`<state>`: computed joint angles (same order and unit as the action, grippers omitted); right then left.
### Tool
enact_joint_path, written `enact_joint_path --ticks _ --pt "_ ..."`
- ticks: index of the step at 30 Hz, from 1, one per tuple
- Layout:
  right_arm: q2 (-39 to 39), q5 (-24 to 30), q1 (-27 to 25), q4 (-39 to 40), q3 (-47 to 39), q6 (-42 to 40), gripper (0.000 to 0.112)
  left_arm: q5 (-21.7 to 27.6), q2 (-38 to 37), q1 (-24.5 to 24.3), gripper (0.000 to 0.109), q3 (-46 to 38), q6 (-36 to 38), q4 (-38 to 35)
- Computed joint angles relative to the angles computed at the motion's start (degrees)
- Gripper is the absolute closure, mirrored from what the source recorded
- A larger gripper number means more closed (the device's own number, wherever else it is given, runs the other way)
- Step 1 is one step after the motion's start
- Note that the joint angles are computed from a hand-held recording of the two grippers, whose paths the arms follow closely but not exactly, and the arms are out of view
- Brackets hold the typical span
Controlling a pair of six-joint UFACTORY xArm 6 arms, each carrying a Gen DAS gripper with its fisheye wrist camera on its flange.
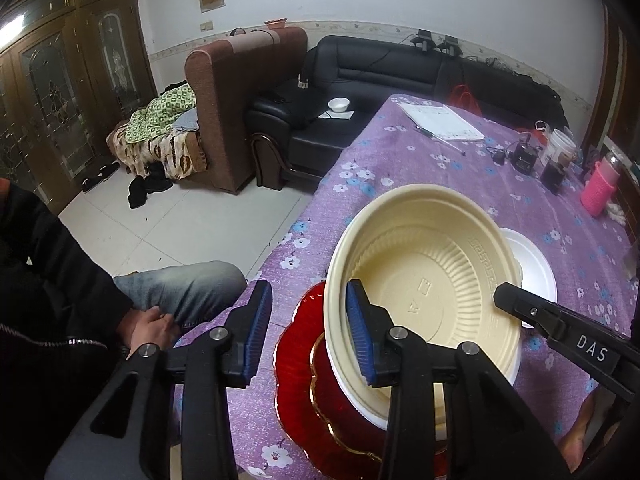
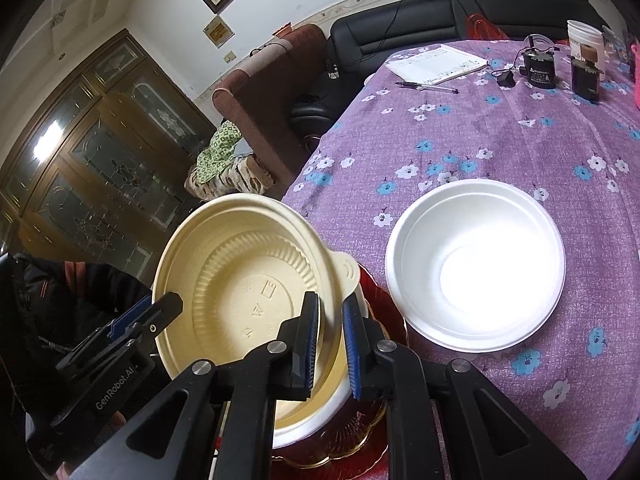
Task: Organize plates and bowls
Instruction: 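Open the right gripper to release the beige bowl on the stack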
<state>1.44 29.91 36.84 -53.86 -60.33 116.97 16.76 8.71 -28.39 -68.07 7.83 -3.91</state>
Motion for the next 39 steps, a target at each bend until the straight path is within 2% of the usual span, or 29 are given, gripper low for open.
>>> enact_joint_path --ticks 5,10,15,18,21,24,32,36,39 --pt "0.6 0.5 0.4 0.4 -0.9 -1.1 0.099 -0.6 0.6 0.3 0.062 -0.1 -5.2 7.5" --pt "0.2 -0.7 -0.1 0.5 -0.1 -0.6 0.099 1.5 0.3 0.5 0.061 -1.2 2.9 -1.0" --pt "0.3 -2.5 -0.8 1.3 0.6 -0.9 0.097 1.2 -0.8 0.0 0.055 -0.1 4.6 4.0" --pt "0.7 -2.7 -1.0 1.4 0.6 -0.4 0.100 4.2 0.4 -0.4 0.055 -1.8 7.9 0.2" --pt "0.5 -3.1 -1.0 1.0 0.8 -0.1 0.102 4.5 1.2 -0.2 0.055 -2.7 7.0 0.5" --pt "0.0 -4.9 -1.4 0.4 1.4 0.7 0.102 4.6 0.8 -0.1 0.055 -2.5 7.7 -0.3" --pt "-3.5 -13.7 -4.2 0.5 6.3 4.8 0.104 6.4 0.7 0.2 0.055 -3.5 11.7 -4.5" --pt "-4.6 -13.5 -4.0 1.8 7.0 4.2 0.104 7.1 0.5 0.5 0.055 -3.9 13.0 -6.6" --pt "-4.6 -15.6 -4.4 3.6 7.4 3.0 0.104 7.3 0.4 1.0 0.055 -4.2 13.0 -7.7"
